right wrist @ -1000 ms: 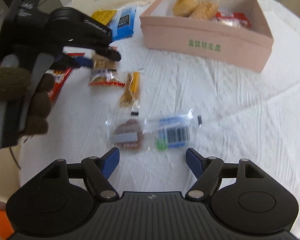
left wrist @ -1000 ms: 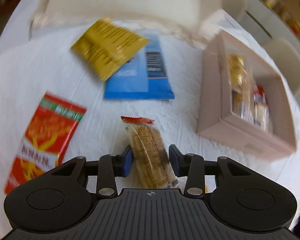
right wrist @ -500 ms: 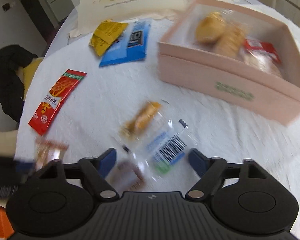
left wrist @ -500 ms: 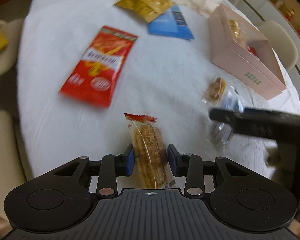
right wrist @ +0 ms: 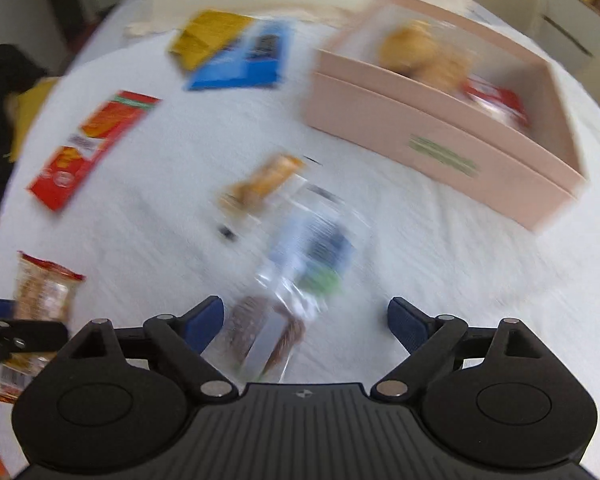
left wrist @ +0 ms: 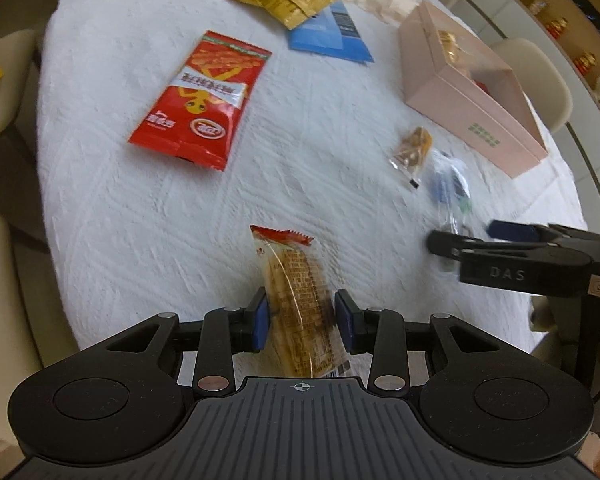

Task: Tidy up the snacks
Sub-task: 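Grasp the clear barcode packet with the right gripper while the left holds the wafer biscuit, then release the wafer biscuit into the pink box with the left gripper while the right drops the clear packet in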

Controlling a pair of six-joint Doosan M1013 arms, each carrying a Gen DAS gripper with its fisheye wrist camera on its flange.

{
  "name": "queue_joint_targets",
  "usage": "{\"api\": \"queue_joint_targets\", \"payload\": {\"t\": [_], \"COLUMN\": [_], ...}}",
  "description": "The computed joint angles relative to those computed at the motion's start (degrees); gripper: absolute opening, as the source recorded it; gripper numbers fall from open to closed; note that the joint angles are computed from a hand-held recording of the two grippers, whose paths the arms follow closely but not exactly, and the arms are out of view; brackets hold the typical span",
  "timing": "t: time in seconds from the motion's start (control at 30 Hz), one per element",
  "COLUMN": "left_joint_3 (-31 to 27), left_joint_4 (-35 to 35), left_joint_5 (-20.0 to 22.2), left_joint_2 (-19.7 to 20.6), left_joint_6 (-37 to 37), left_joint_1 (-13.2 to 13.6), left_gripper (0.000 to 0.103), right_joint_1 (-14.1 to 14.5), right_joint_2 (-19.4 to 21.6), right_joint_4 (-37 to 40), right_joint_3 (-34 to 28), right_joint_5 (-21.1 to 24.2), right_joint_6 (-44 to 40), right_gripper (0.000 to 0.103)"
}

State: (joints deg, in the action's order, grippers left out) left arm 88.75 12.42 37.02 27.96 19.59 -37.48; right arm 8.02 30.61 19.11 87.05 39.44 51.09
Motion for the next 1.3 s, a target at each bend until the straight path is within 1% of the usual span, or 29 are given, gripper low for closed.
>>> {"api": "queue_joint_targets", "payload": {"t": [0.03,0.1,0.13,0.17,0.27,0.33,0.37,0.4,0.43,0.47,0.5,0.53,0.57,0.67,0.7,0.8,0.93,1.0,1.1,1.23,1.3], "left_joint_3": [0.1,0.7,0.8,0.5,-1.3,-2.5,-2.8,-3.0,-2.9,-3.0,-3.1,-3.4,-4.1,-6.9,-7.7,-8.8,-11.8,-12.8,-13.4,-14.5,-16.1], "left_joint_4": [-0.6,-5.1,-7.0,-7.8,-4.7,-2.1,-1.0,-0.1,0.7,1.9,3.1,3.5,3.4,3.0,2.8,1.0,-0.6,-1.1,-2.3,2.7,6.7], "left_joint_5": [-0.5,-4.1,-5.7,-6.2,-4.5,-2.6,-1.9,-1.3,-1.2,-0.9,-0.3,0.5,1.7,6.8,7.8,6.9,6.7,5.5,1.3,-3.2,-4.5], "left_joint_2": [-0.1,-0.1,-0.1,0.2,1.2,1.8,2.0,2.1,2.0,2.1,2.3,2.3,2.6,3.7,4.0,4.5,5.8,6.2,6.2,5.7,5.6], "left_joint_6": [1.4,6.8,8.9,10.1,7.8,5.0,3.3,1.0,-1.0,-3.0,-4.6,-5.5,-5.9,-5.6,-5.1,-3.7,1.0,2.8,4.6,1.8,-0.5], "left_joint_1": [0.0,0.3,0.4,0.3,-0.7,-1.3,-1.5,-1.8,-2.0,-2.3,-2.5,-2.6,-2.7,-3.3,-3.6,-3.8,-4.1,-4.1,-3.7,-3.1,-2.5], "left_gripper": [0.039,0.039,0.039,0.039,0.039,0.039,0.039,0.039,0.038,0.038,0.038,0.038,0.038,0.037,0.037,0.037,0.037,0.037,0.037,0.037,0.037], "right_joint_1": [-0.1,-0.4,-0.7,-1.0,-1.7,-2.0,-2.1,-2.0,-1.7,-1.7,-1.7,-1.9,-2.1,-3.5,-4.1,-5.8,-8.0,-9.1,-10.7,-13.0,-13.7], "right_joint_2": [-0.5,-1.5,-1.7,-2.0,-1.9,-1.4,-0.7,0.1,0.9,1.4,1.2,1.1,1.0,0.9,0.8,0.2,-0.5,-1.1,-1.9,-2.7,-3.1], "right_joint_4": [-1.7,-5.3,-5.9,-5.4,-2.6,1.4,3.4,3.6,3.1,4.0,5.6,6.9,7.6,8.8,9.5,12.0,14.7,15.9,17.5,21.2,22.9], "right_joint_3": [0.6,1.8,1.9,2.0,1.2,0.7,0.0,-0.9,-2.0,-2.6,-2.3,-2.3,-2.6,-3.7,-4.1,-4.3,-4.7,-4.4,-4.5,-4.8,-4.6], "right_joint_5": [-0.9,-2.0,-1.7,-1.1,-0.1,-0.4,0.1,1.0,2.3,3.6,3.2,3.9,5.5,10.8,12.4,14.7,15.4,14.8,13.9,13.4,12.0], "right_joint_6": [2.3,6.9,8.3,8.7,7.1,3.1,0.5,-0.4,-0.6,-2.4,-6.1,-9.9,-12.7,-16.6,-17.8,-20.7,-20.7,-21.0,-20.9,-21.8,-22.2], "right_gripper": [0.090,0.089,0.089,0.089,0.088,0.088,0.085,0.082,0.073,0.069,0.063,0.042,0.038,0.038,0.038,0.037,0.037,0.037,0.037,0.037,0.037]}}
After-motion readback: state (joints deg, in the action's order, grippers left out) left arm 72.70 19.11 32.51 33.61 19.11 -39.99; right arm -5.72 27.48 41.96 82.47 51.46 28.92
